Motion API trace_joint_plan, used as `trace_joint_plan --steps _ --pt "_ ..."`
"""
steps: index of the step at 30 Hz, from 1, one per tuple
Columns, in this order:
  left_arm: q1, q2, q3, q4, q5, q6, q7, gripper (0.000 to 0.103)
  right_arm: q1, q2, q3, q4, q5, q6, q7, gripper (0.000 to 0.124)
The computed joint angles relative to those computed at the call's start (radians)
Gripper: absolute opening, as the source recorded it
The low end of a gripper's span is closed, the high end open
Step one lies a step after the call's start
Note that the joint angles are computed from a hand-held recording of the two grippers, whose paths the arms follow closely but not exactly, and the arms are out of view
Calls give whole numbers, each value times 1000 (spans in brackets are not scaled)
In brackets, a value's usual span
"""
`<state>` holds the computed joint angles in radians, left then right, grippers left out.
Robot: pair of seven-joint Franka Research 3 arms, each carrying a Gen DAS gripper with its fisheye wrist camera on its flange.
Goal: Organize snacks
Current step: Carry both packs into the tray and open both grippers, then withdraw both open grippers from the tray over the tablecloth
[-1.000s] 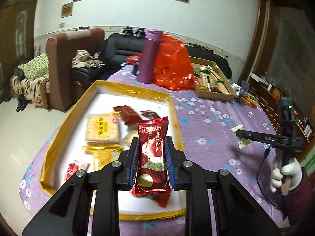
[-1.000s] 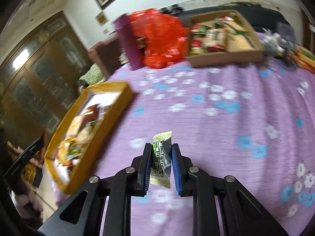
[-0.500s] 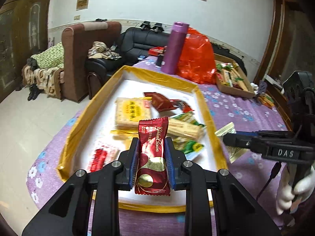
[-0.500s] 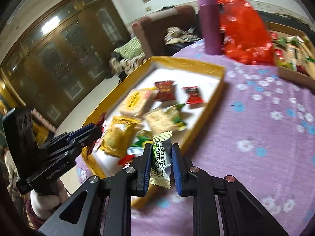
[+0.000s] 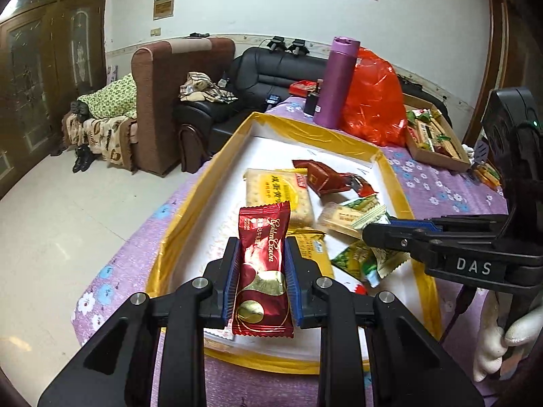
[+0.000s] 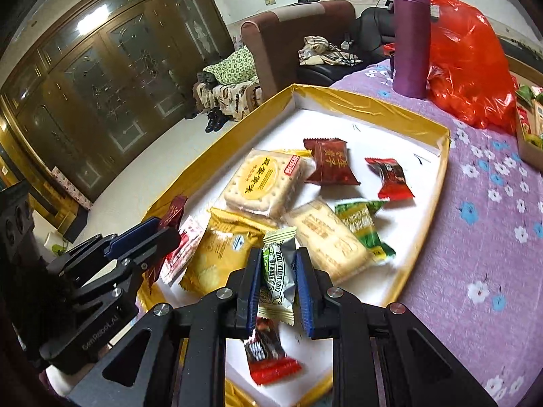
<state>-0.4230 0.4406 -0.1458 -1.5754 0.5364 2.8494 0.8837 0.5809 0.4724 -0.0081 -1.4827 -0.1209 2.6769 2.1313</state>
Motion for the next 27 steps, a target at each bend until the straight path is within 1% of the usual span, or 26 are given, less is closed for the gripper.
trace_joint_plan --steps 3,7,10,12,15,19,21,25,27 --pt "-26 -1 34 10 41 -23 -46 24 8 33 -14 55 -15 -25 14 20" --pt "-36 -3 42 22 83 -50 -71 24 13 74 -32 124 -32 -47 29 23" --pt "-34 -4 34 30 98 -67 -74 33 8 87 -35 145 -29 -37 43 27" --pt "-37 -6 33 32 112 -75 -76 41 5 74 -35 126 -24 -16 50 30" --pt "-39 -9 29 34 126 -82 -80 44 16 49 -49 92 -44 -1 72 37" --pt "-45 -12 23 40 135 -104 -82 52 15 6 -49 28 -55 30 98 38" --pt "-54 -18 28 39 151 -121 -98 60 15 -16 -49 -5 -61 44 113 38" --pt "-56 -34 24 28 173 -127 -112 61 8 -53 -44 -64 -69 71 133 40" --pt "-61 -42 23 24 189 -139 -122 65 5 -75 -40 -99 -71 87 141 41"
